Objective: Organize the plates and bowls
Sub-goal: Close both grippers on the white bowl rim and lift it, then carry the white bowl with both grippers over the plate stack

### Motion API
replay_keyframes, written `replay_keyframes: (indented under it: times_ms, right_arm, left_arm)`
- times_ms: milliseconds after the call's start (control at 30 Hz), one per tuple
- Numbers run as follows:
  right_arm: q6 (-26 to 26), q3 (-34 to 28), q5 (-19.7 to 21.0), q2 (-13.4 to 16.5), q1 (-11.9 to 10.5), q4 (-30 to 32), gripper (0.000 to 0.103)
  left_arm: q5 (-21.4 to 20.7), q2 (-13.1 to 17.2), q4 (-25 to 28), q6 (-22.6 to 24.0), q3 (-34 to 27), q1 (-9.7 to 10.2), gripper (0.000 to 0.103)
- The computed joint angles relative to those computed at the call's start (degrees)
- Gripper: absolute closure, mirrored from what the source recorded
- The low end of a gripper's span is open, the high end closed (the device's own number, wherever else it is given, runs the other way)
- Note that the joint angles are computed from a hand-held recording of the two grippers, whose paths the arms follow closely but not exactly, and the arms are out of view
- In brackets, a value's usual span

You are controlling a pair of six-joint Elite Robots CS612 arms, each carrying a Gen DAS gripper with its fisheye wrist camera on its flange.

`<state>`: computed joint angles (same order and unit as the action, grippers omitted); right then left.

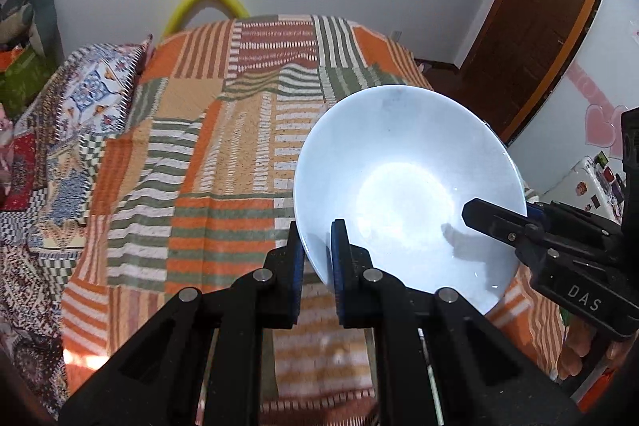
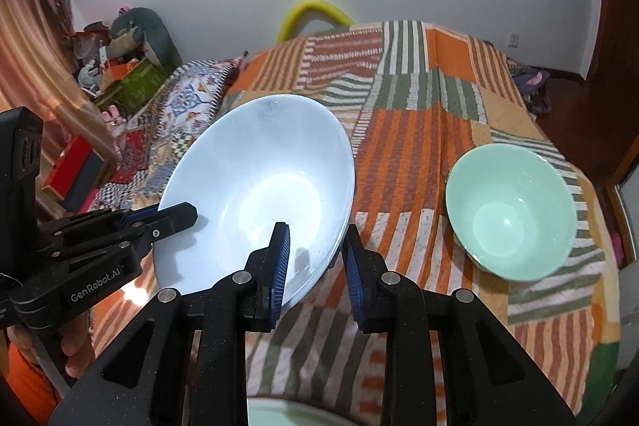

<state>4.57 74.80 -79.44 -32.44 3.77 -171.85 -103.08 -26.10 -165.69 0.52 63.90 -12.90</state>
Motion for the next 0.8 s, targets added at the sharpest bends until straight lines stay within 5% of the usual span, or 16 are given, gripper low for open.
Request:
replay_keyframes:
  times_ms: [800]
  right_arm:
    - [-0.8, 12.5, 5.0, -5.8, 2.5, -12.8, 0.078]
  left_arm:
    - [3.0, -12.9, -19.7, -1.5, 25.1, 1.65, 0.091]
